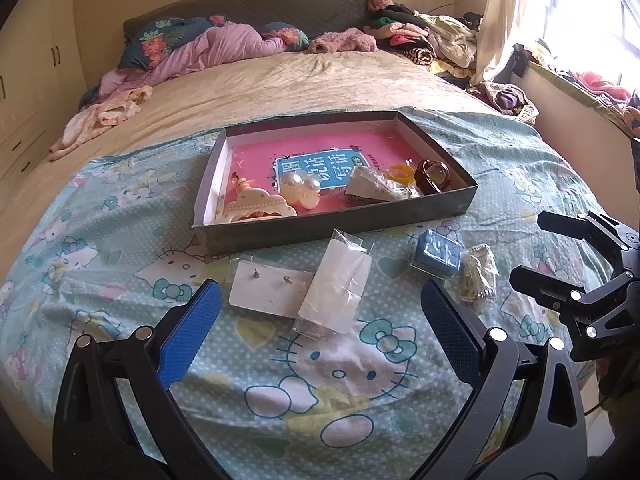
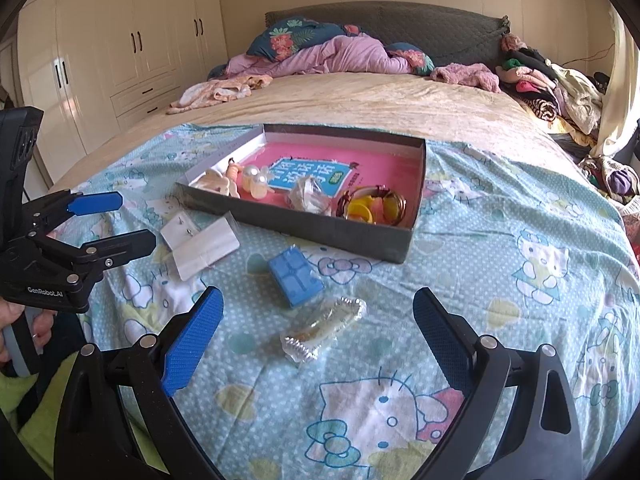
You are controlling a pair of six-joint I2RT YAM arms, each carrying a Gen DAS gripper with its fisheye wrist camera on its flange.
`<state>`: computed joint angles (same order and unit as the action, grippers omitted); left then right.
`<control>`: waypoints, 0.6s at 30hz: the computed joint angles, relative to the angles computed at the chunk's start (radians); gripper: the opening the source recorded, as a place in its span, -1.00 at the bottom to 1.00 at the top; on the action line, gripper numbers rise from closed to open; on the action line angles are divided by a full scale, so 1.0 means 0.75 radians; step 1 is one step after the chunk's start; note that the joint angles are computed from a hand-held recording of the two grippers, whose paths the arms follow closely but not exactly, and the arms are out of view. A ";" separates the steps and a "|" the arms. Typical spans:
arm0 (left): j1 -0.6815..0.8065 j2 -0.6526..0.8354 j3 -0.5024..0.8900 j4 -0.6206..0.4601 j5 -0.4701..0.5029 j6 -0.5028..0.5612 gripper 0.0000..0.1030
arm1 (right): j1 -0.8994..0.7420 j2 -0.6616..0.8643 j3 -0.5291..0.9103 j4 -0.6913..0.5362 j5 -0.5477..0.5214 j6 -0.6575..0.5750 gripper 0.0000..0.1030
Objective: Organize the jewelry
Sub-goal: 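Withdraw both tools from the box toward the remaining loose items, then grasp the foil-lined clear package with the right tool while the left tool grasps the clear plastic sleeve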
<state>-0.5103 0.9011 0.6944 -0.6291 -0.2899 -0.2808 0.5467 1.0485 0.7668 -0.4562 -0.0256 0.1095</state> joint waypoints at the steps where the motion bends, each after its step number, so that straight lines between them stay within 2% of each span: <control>1: 0.002 0.003 -0.009 0.009 0.008 -0.001 0.81 | -0.001 0.006 -0.007 0.004 -0.002 0.003 0.85; 6: 0.033 0.037 -0.035 0.059 0.070 0.005 0.77 | -0.015 0.056 -0.034 0.031 -0.032 0.012 0.85; 8: 0.053 0.048 -0.044 0.076 0.100 0.016 0.64 | -0.017 0.088 -0.039 0.043 -0.046 0.017 0.85; 15: 0.077 0.151 -0.045 0.151 0.142 0.060 0.47 | -0.029 0.183 -0.056 0.104 -0.089 0.052 0.84; 17: 0.076 0.180 -0.044 0.169 0.140 0.068 0.45 | -0.034 0.212 -0.055 0.119 -0.103 0.065 0.78; 18: 0.080 0.191 -0.043 0.176 0.143 0.075 0.44 | -0.036 0.227 -0.052 0.125 -0.109 0.066 0.69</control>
<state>-0.4504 1.0440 0.6619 -0.4973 -0.1827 -0.2242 0.5197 1.2185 0.7275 -0.3626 -0.1072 0.1592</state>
